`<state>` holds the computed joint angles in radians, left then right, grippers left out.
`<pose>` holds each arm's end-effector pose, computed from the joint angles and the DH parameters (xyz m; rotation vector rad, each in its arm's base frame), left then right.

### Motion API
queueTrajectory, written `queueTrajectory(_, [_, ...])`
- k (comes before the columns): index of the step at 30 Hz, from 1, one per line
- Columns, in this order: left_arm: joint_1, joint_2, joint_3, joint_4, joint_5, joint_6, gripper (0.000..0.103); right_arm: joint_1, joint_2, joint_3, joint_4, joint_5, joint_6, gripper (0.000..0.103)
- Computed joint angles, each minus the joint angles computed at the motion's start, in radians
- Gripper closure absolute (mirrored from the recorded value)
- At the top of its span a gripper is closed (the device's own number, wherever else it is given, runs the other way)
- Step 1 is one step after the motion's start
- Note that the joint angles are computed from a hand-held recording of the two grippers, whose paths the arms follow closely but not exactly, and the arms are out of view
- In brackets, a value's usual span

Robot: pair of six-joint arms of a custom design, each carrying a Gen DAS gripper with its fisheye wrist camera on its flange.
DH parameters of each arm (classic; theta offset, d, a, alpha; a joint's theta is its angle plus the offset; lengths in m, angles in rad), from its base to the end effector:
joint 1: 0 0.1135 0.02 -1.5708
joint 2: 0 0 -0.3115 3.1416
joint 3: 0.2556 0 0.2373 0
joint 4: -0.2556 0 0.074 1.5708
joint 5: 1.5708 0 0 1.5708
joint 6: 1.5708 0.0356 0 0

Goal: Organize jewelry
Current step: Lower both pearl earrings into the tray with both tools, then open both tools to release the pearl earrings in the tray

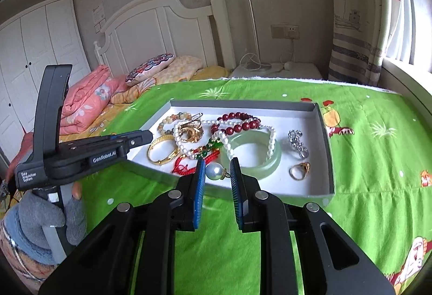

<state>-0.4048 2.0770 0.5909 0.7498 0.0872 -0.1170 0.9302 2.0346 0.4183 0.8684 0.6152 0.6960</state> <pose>0.3033 -0.1333 0.0887 0.3789 2.3007 -0.3648 0.1865 0.2157 0.0899 0.0448 2.1668 0.2118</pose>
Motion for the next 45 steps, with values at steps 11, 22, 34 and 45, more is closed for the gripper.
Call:
queueTrajectory(11, [0.006, 0.059, 0.062, 0.007, -0.007, -0.008, 0.088, -0.072, 0.073, 0.084, -0.013, 0.024, -0.036, 0.083])
queueTrajectory(22, [-0.016, 0.082, 0.082, -0.002, -0.042, 0.015, 0.088, -0.115, 0.087, 0.142, -0.108, -0.027, -0.009, 0.083])
queueTrajectory(34, [-0.025, 0.081, 0.064, 0.025, -0.050, 0.021, 0.088, -0.118, 0.087, 0.141, -0.111, -0.027, -0.007, 0.083])
queueTrajectory(45, [-0.034, 0.070, 0.008, 0.123, -0.114, -0.001, 0.032, -0.129, 0.090, 0.118, -0.076, -0.032, 0.022, 0.077])
